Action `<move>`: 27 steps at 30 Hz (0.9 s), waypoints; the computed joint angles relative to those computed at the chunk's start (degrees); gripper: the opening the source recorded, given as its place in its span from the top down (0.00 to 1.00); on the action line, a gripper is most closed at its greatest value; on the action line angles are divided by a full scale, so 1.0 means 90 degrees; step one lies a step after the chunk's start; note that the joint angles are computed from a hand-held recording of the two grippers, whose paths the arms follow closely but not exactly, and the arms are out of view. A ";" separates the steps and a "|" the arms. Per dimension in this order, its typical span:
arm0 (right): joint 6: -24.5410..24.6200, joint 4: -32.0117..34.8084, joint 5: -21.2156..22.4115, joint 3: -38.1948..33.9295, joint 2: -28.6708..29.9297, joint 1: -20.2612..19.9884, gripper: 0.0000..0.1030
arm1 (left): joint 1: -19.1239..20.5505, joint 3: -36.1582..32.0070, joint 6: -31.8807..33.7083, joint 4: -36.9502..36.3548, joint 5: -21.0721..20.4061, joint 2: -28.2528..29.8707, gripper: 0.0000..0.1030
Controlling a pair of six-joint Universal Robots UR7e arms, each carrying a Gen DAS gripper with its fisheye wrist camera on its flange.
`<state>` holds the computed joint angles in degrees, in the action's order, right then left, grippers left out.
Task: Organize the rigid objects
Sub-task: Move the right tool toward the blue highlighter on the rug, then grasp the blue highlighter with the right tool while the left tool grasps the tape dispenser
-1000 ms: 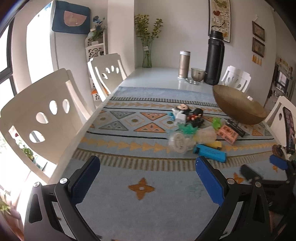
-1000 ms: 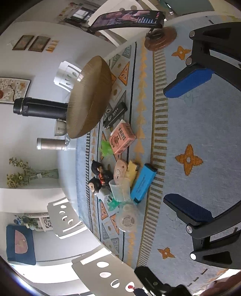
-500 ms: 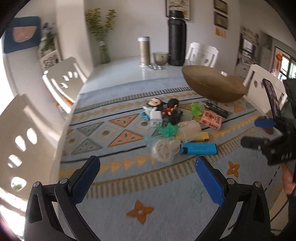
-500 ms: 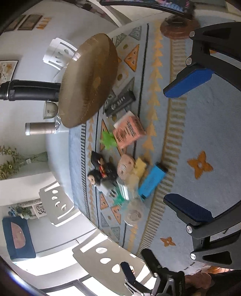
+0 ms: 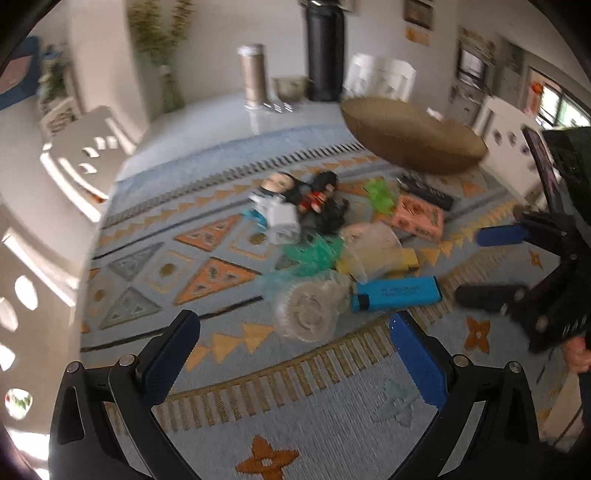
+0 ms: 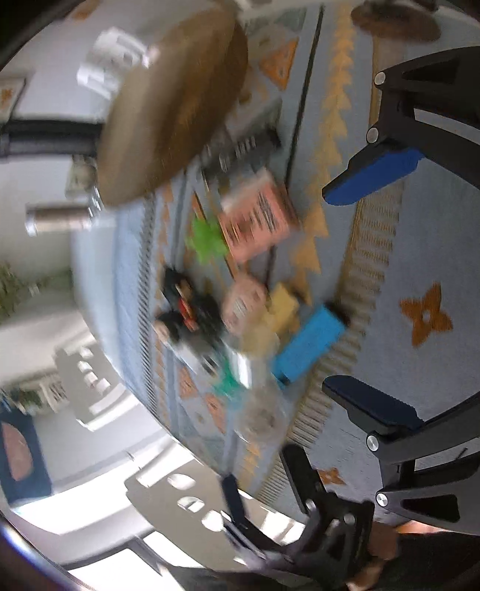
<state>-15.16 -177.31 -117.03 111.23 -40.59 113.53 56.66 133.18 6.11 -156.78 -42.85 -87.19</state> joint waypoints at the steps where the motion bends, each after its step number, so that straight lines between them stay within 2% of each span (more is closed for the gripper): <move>1: -0.0083 0.0131 0.0013 -0.0057 0.0074 0.0015 0.14 | 0.0036 -0.0041 0.0010 0.0086 -0.0018 0.0033 0.01; 3: -0.0223 0.0268 -0.0014 -0.0131 0.0192 0.0037 0.21 | 0.0173 -0.0147 0.0056 0.0190 -0.0239 0.0054 0.05; 5: -0.0329 0.0229 -0.0053 -0.0188 0.0314 0.0052 0.22 | 0.0309 -0.0244 0.0002 0.0205 -0.0439 0.0067 0.09; 7: -0.0417 0.0120 -0.0029 -0.0252 0.0436 0.0045 0.30 | 0.0374 -0.0284 -0.0020 0.0133 -0.0452 0.0135 0.16; 11: -0.0565 0.0040 -0.0134 -0.0439 0.0678 0.0078 0.37 | 0.0534 -0.0429 -0.0094 0.0146 -0.0524 0.0340 0.39; 13: -0.0724 -0.0092 -0.0163 -0.0452 0.0766 0.0124 0.46 | 0.0585 -0.0453 -0.0116 0.0162 -0.0680 0.0357 0.51; 14: -0.0776 -0.0224 -0.0239 -0.0445 0.0818 0.0162 0.49 | 0.0604 -0.0445 -0.0096 0.0141 -0.0824 0.0328 0.65; 15: -0.0809 -0.0271 -0.0288 -0.0447 0.0840 0.0186 0.60 | 0.0594 -0.0398 -0.0087 0.0064 -0.0891 0.0285 0.71; 16: -0.0841 -0.0297 -0.0314 -0.0438 0.0845 0.0200 0.66 | 0.0529 -0.0313 -0.0085 -0.0064 -0.0794 0.0252 0.72; 18: -0.0760 -0.0287 -0.0172 -0.0329 0.0757 0.0189 0.71 | 0.0473 -0.0208 -0.0202 -0.0050 -0.0795 0.0121 0.81; 20: -0.0610 -0.0332 -0.0042 -0.0111 0.0614 0.0167 0.73 | 0.0464 -0.0072 -0.0464 0.0129 -0.0980 -0.0147 0.84; 25: -0.0191 -0.0710 -0.0328 0.0561 0.0251 0.0227 0.73 | 0.0232 0.0447 -0.1122 0.0809 -0.0922 -0.0865 0.84; 26: -0.0105 -0.0735 -0.0358 0.0667 0.0172 0.0224 0.73 | 0.0184 0.0498 -0.1274 0.1022 -0.0896 -0.0948 0.83; 27: -0.0058 -0.0761 -0.0423 0.0753 0.0118 0.0236 0.73 | 0.0150 0.0509 -0.1452 0.1283 -0.0865 -0.0999 0.77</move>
<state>-15.68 -184.16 -120.84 118.01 -39.53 115.66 58.01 137.77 -6.96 -145.23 -50.64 -96.19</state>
